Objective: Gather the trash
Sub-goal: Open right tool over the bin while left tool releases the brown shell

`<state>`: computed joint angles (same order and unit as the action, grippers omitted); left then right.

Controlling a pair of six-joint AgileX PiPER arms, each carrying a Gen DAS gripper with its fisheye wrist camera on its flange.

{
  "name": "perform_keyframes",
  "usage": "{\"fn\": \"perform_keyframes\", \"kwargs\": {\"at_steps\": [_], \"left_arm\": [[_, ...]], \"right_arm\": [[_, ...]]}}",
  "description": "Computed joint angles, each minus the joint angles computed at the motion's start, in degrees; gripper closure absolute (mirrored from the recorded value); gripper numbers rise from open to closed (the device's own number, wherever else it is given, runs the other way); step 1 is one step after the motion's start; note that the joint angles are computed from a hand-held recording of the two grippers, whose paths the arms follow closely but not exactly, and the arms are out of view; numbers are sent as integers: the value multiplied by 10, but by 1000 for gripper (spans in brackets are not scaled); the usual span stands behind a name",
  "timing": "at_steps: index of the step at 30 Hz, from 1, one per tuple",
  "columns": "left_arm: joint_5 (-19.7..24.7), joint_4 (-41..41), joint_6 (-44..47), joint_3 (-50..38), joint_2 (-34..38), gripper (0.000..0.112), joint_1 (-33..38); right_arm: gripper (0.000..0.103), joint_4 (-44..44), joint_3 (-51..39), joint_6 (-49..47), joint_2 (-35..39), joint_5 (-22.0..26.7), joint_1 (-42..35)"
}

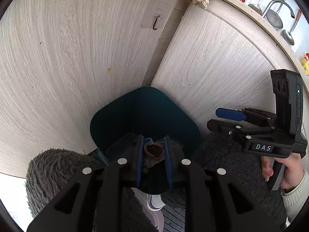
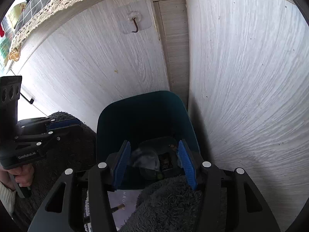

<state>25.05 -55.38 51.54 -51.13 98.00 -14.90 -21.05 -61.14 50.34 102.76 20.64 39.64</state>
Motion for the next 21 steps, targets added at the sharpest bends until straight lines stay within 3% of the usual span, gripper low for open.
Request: {"fn": "perform_keyframes", "kwargs": {"at_steps": [11, 13, 14, 21], "left_arm": [[11, -14, 19, 0, 11, 90, 10], [9, -21, 23, 2, 11, 69, 13], [5, -29, 29, 5, 9, 65, 14], [1, -44, 43, 19, -3, 64, 19]], "right_arm": [[51, 70, 29, -62, -17, -29, -29], [51, 82, 30, -75, -17, -31, -31], [50, 86, 29, -78, -16, -32, -31], [50, 73, 32, -61, -18, -35, -26]]}}
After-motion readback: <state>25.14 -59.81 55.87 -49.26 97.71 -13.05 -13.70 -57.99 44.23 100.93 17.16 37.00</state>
